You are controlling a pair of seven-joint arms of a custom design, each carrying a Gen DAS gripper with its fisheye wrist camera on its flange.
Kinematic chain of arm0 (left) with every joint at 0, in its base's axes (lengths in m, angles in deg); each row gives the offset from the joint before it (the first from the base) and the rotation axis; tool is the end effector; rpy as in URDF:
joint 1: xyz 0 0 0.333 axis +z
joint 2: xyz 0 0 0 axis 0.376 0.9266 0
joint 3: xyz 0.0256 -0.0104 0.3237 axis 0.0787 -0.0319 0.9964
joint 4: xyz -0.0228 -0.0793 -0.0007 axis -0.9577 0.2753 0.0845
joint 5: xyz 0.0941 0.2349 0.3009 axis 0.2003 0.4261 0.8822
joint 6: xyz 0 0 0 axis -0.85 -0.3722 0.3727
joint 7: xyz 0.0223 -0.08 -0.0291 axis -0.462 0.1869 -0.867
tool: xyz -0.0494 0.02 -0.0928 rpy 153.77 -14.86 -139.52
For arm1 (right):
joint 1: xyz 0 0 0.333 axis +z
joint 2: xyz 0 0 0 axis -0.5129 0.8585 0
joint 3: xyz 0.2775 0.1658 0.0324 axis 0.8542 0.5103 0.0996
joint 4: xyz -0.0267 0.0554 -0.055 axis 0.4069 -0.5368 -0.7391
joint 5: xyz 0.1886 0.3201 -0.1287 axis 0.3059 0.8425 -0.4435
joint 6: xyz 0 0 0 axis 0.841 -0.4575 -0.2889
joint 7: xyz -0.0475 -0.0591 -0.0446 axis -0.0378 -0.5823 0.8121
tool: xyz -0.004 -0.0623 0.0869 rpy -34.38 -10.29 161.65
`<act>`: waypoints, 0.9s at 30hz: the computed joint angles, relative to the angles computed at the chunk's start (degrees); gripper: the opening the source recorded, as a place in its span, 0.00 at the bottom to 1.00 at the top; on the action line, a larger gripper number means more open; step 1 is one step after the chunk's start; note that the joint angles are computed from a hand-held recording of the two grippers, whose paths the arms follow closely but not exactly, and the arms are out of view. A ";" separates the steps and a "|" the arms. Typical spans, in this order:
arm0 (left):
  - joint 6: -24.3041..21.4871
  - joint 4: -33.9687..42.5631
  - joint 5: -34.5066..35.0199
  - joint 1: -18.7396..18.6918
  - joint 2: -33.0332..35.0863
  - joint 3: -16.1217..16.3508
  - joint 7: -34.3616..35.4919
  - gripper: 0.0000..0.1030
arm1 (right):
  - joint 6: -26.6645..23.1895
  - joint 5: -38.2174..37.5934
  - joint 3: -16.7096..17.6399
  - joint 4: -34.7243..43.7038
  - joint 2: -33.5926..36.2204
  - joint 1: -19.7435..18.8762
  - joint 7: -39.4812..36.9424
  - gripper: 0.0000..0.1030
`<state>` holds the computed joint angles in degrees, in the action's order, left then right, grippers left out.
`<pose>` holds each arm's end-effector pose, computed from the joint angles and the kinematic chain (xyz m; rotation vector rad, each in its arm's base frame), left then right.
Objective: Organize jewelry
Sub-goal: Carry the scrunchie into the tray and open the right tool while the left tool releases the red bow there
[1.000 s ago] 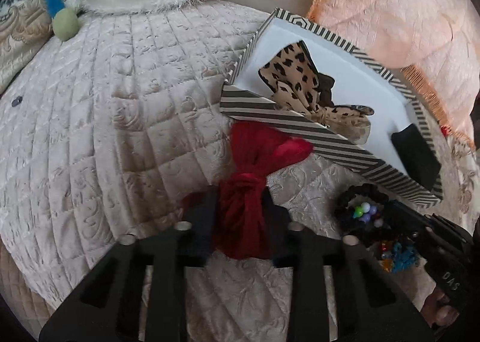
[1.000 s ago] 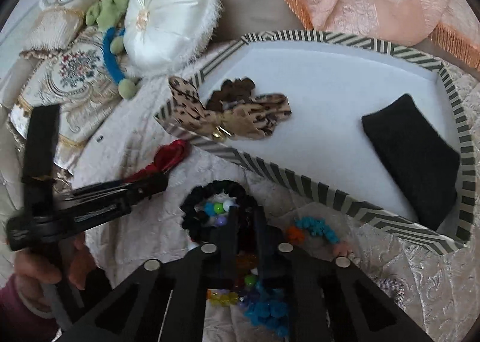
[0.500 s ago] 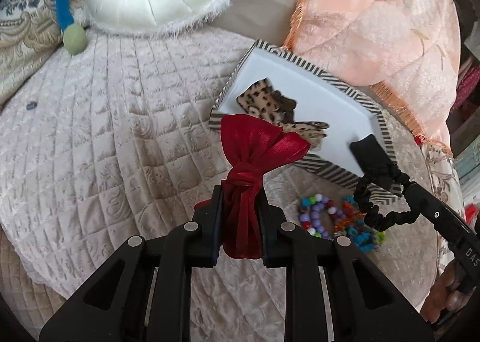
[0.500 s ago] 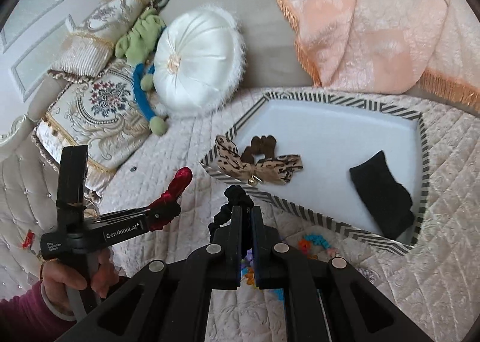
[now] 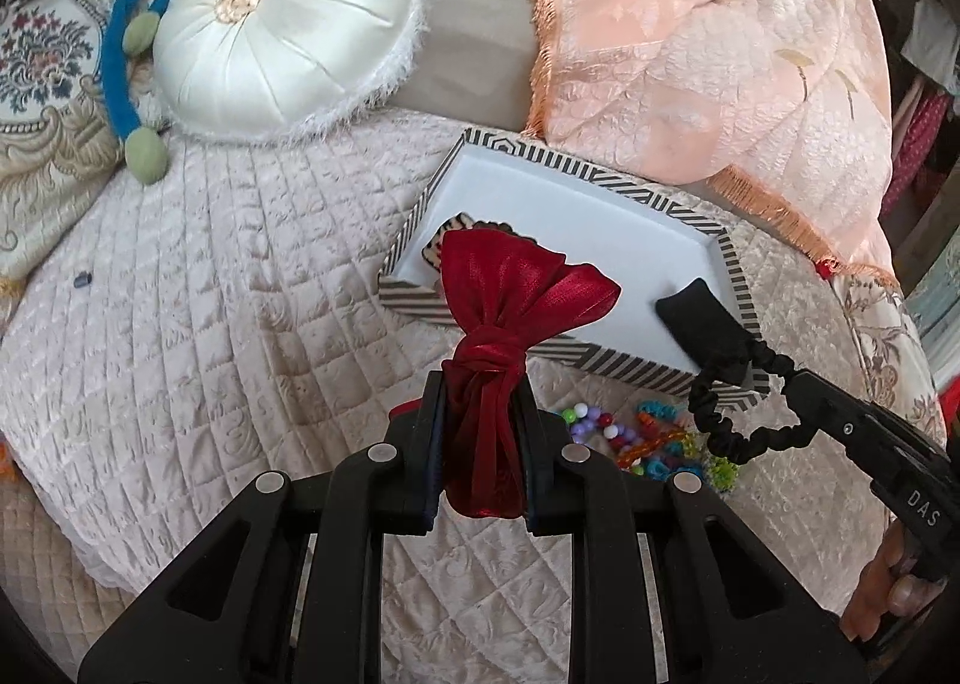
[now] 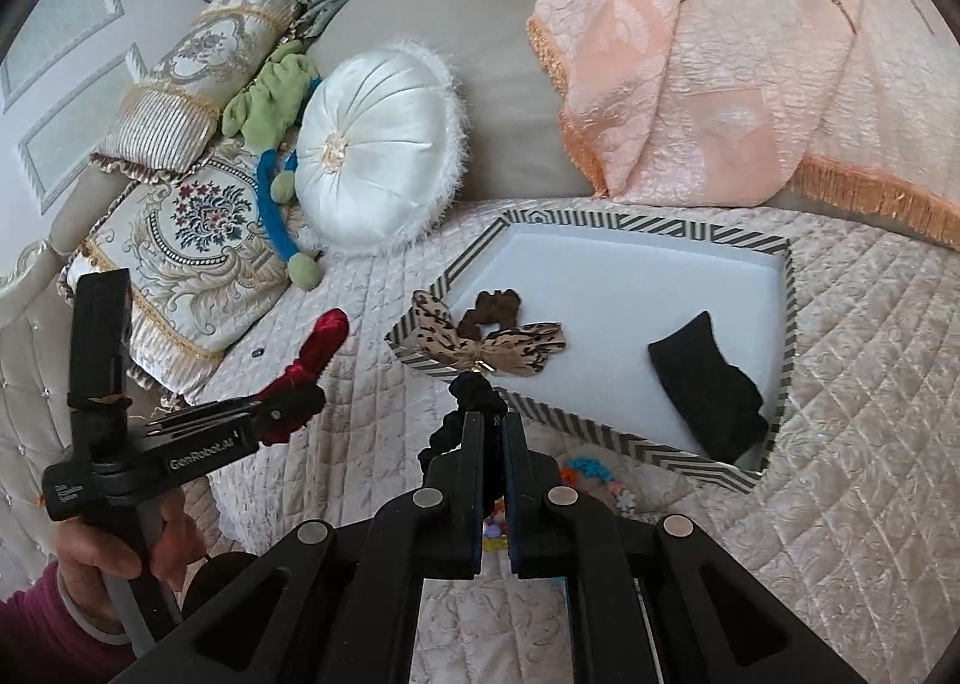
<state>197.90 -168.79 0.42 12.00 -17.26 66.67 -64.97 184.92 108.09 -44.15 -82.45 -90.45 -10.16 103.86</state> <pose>0.4188 -0.2537 0.4327 -2.1342 1.5429 -0.7580 0.4876 0.1882 0.4356 -1.9642 1.1423 -0.0641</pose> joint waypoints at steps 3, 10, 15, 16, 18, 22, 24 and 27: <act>-0.62 0.94 0.50 0.00 0.53 -0.11 0.28 0.18 | 0.08 -0.02 -0.23 0.26 0.16 -0.30 0.18 0.05; -1.77 2.58 0.63 -0.82 1.49 0.00 1.08 0.18 | 0.38 -0.76 -0.28 0.44 0.03 -0.62 0.54 0.05; -2.96 3.97 0.62 -1.40 2.37 0.15 1.94 0.18 | 0.42 -0.79 -0.45 0.80 -0.01 -0.76 0.40 0.05; -3.11 4.24 0.78 -1.46 2.54 0.17 1.88 0.18 | 0.38 -0.69 -0.49 0.80 -0.03 -0.78 0.26 0.05; -3.57 4.97 1.37 -1.54 3.09 0.16 1.74 0.18 | 0.45 -0.76 -0.54 1.00 0.09 -0.88 0.27 0.05; -3.97 6.16 1.75 -1.93 4.16 0.56 2.17 0.18 | 0.32 -1.20 -0.68 1.57 0.62 -1.23 0.70 0.05; -4.14 6.77 1.89 -2.10 4.77 0.76 2.29 0.18 | 0.48 -1.37 -0.69 1.80 0.86 -1.43 0.69 0.05; -4.06 7.62 1.49 -2.33 5.66 1.26 2.89 0.18 | 0.46 -1.73 -0.70 2.33 1.37 -1.73 0.92 0.05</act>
<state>193.84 -161.17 1.90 9.68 -11.60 67.92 -62.08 185.38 106.36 -44.85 -80.11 -89.08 -11.89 104.78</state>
